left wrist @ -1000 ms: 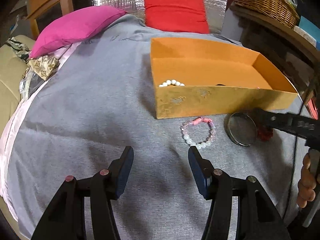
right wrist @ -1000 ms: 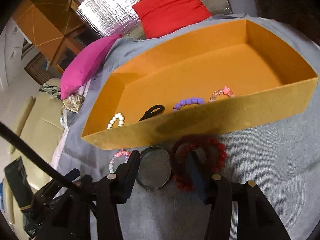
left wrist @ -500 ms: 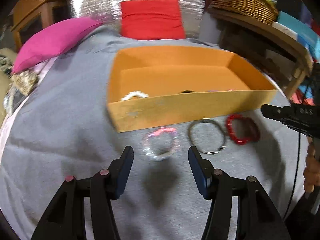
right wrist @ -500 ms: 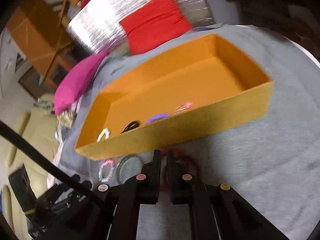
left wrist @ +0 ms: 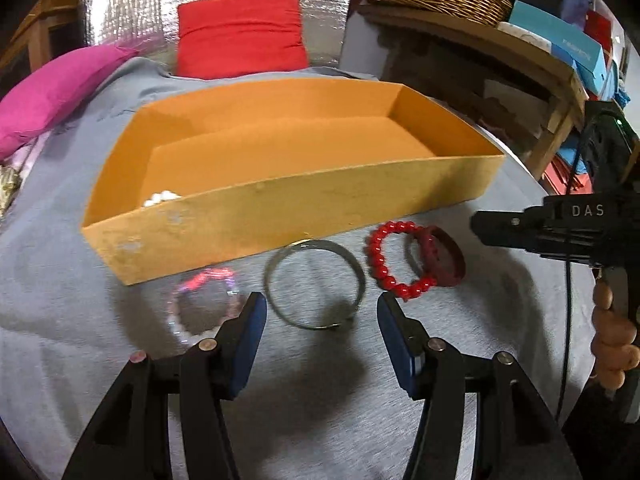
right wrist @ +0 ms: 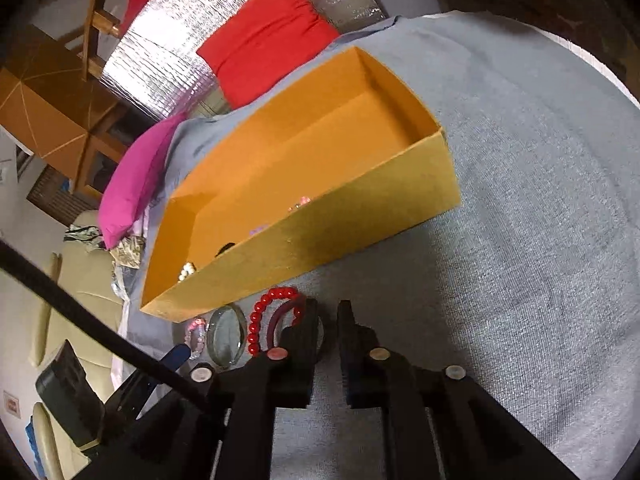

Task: Organize jewelry
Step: 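Move right tool to dark brown bead bracelet while left tool moves to silver bangle, then close right tool on dark brown bracelet while left tool closes on silver bangle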

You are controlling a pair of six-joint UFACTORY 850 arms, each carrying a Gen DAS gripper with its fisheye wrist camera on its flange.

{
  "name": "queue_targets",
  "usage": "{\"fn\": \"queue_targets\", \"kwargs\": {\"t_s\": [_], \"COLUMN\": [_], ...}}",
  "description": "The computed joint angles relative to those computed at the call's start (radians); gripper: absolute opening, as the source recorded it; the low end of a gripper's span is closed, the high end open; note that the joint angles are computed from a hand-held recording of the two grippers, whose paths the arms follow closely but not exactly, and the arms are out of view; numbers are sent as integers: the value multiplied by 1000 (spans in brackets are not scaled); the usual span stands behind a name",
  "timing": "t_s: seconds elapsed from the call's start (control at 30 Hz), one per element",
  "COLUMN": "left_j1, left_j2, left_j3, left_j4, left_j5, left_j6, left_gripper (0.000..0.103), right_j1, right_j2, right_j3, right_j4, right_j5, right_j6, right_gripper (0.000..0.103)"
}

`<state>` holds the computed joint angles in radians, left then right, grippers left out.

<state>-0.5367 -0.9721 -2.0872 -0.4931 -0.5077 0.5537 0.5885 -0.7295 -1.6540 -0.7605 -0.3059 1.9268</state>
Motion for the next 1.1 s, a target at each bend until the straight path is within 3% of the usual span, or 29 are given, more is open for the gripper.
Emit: {"fn": "queue_targets", "kwargs": {"t_s": [0.03, 0.1, 0.2, 0.3, 0.33, 0.4, 0.47, 0.6, 0.67, 0.73, 0.8, 0.93, 1.1], "left_j1": [-1, 1, 5, 8, 10, 16, 22, 32, 33, 32, 28, 11, 2], "left_j2": [-5, -26, -50, -44, -43, -38, -28, -9, -12, -7, 3, -43, -94], "left_j3": [-5, -35, -68, -58, -58, -50, -36, -7, -14, -8, 7, -69, -154], "left_j4": [-2, -10, -20, -17, -16, -27, -34, -47, -55, -78, -113, -27, 27], "left_j5": [-7, -41, -95, -86, -90, -99, -101, -96, -102, -98, -85, -123, -142], "left_j6": [2, 8, -12, -15, -12, -2, 15, 35, 41, 62, 98, 14, -51], "left_gripper": [58, 58, 47, 35, 32, 27, 24, 25, 28, 51, 60, 60, 61], "right_j1": [0, 5, 17, 25, 32, 48, 59, 55, 43, 32, 30, 30, 25], "right_j2": [-12, -34, -71, -123, -153, -204, -235, -212, -188, -153, -150, -159, -122], "right_j3": [-18, -55, -115, -194, -242, -328, -382, -346, -305, -242, -235, -250, -192], "right_j4": [47, 77, 101, 162, 178, 165, 137, 100, 119, 122, 122, 130, 133], "right_j5": [-11, -42, -118, -185, -238, -347, -426, -481, -470, -409, -399, -410, -352], "right_j6": [-56, -122, -210, -328, -382, -440, -457, -357, -313, -261, -264, -285, -256], "right_gripper": [26, 27, 27, 27, 26, 7, 7, 7, 7, 7, 7, 7, 7]}}
